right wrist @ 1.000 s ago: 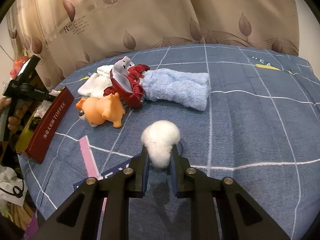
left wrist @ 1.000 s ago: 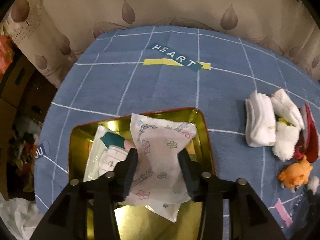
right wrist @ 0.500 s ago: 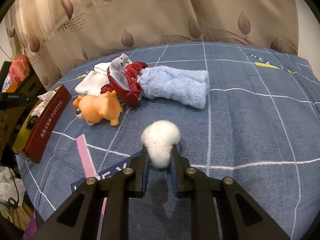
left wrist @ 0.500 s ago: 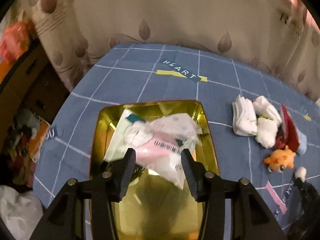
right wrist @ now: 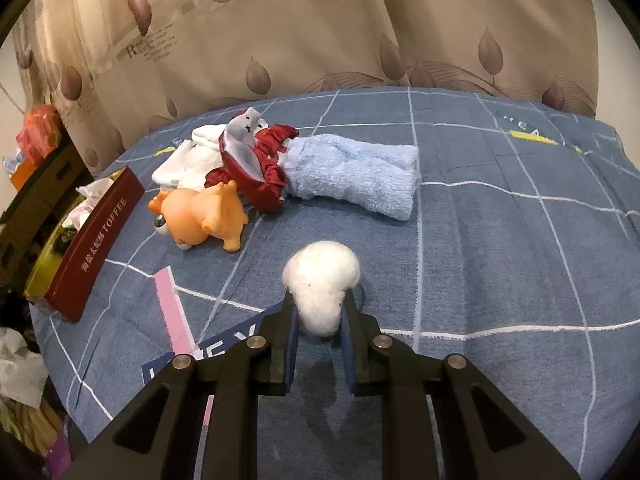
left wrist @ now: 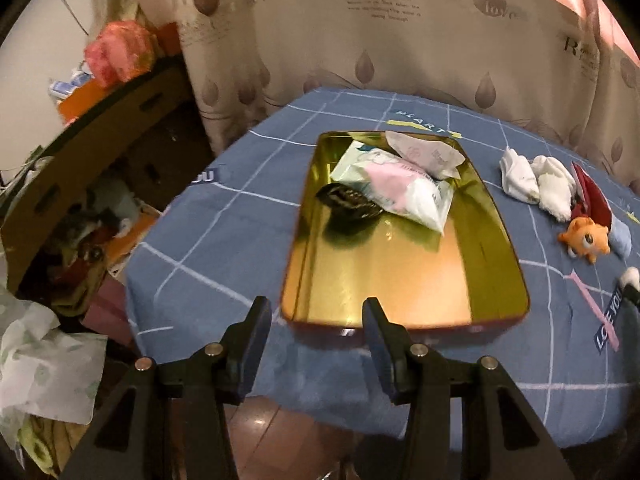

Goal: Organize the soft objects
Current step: 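Carry the white cotton ball to the tray and release it with the right gripper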

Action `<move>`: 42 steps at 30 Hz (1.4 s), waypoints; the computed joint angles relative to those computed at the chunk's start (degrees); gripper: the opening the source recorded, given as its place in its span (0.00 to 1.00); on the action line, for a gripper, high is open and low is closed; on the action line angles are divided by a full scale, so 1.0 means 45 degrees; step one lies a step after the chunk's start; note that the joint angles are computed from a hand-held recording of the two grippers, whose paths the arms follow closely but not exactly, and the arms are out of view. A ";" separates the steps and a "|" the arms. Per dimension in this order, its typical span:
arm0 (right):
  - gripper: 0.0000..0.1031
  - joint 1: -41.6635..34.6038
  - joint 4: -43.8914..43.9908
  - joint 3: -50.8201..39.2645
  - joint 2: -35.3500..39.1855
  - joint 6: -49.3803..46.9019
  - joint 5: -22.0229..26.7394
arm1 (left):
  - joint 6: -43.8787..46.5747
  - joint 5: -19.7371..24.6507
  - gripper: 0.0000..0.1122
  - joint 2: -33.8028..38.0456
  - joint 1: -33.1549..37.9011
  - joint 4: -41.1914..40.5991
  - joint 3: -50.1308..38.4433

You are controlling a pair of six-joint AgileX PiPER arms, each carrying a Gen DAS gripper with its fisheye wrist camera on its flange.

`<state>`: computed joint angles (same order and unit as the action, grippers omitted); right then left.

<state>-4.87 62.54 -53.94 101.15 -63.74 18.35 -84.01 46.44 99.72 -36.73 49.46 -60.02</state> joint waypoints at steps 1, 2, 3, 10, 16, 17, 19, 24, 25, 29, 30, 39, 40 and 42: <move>0.17 0.0099 -0.0331 0.0030 -0.0134 0.0356 0.0055 | -0.0362 0.0124 0.43 -0.0203 -0.0199 0.0183 0.0277; 0.17 0.0202 -0.0521 0.0052 -0.0288 0.0655 0.0189 | -0.0583 0.0148 0.43 -0.0464 -0.0309 0.0260 0.0583; 0.17 0.0347 -0.0630 0.0116 -0.0478 0.0871 0.0218 | -0.0784 0.0152 0.43 -0.0578 -0.0387 0.0329 0.0720; 0.17 0.2646 -0.1648 -0.0840 -0.1823 0.2951 0.1749 | -0.2700 0.0695 0.48 -0.1350 -0.0628 0.1669 0.1618; 0.17 0.6257 -0.4067 -0.4646 0.0000 0.6060 0.3476 | -0.2582 0.0067 0.49 -0.1704 0.0258 0.1116 0.1958; 0.17 0.6765 -0.4580 -0.5467 0.0569 0.6679 0.3825 | -0.2690 0.0114 0.49 -0.1745 0.0302 0.1160 0.2003; 0.17 0.7757 -0.5880 -0.7446 0.2032 0.8123 0.4586 | -0.2800 0.0083 0.49 -0.1861 0.0484 0.1138 0.2126; 0.17 0.9085 -0.8341 -1.1369 0.4858 1.0797 0.6383 | -0.2535 -0.0730 0.49 -0.2078 0.1295 0.0611 0.2459; 0.17 0.9168 -0.8607 -1.1859 0.5164 1.1059 0.6653 | -0.2385 -0.0798 0.49 -0.2047 0.1362 0.0490 0.2440; 0.17 0.9630 -0.9858 -1.5141 0.7197 1.2519 0.8355 | -0.2013 -0.1146 0.49 -0.2026 0.1569 0.0192 0.2446; 0.17 0.9695 -1.0024 -1.6035 0.7704 1.2739 0.8881 | -0.2092 -0.1146 0.49 -0.2063 0.1557 0.0252 0.2480; 0.24 0.9960 -1.0794 -2.0931 1.0403 1.3999 1.1253 | -0.1931 -0.1402 0.49 -0.2065 0.1813 0.0011 0.2512; 0.25 0.9971 -1.0803 -2.0865 1.0378 1.4015 1.1121 | -0.1850 -0.1475 0.49 -0.2051 0.1876 -0.0081 0.2516; 0.43 0.9930 -1.0744 -1.9915 0.9915 1.3971 1.0504 | -0.1747 -0.1559 0.49 -0.2019 0.1975 -0.0226 0.2521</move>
<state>39.82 14.20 -143.56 145.77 -0.87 65.62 -91.87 39.43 90.64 -27.84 48.44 -48.67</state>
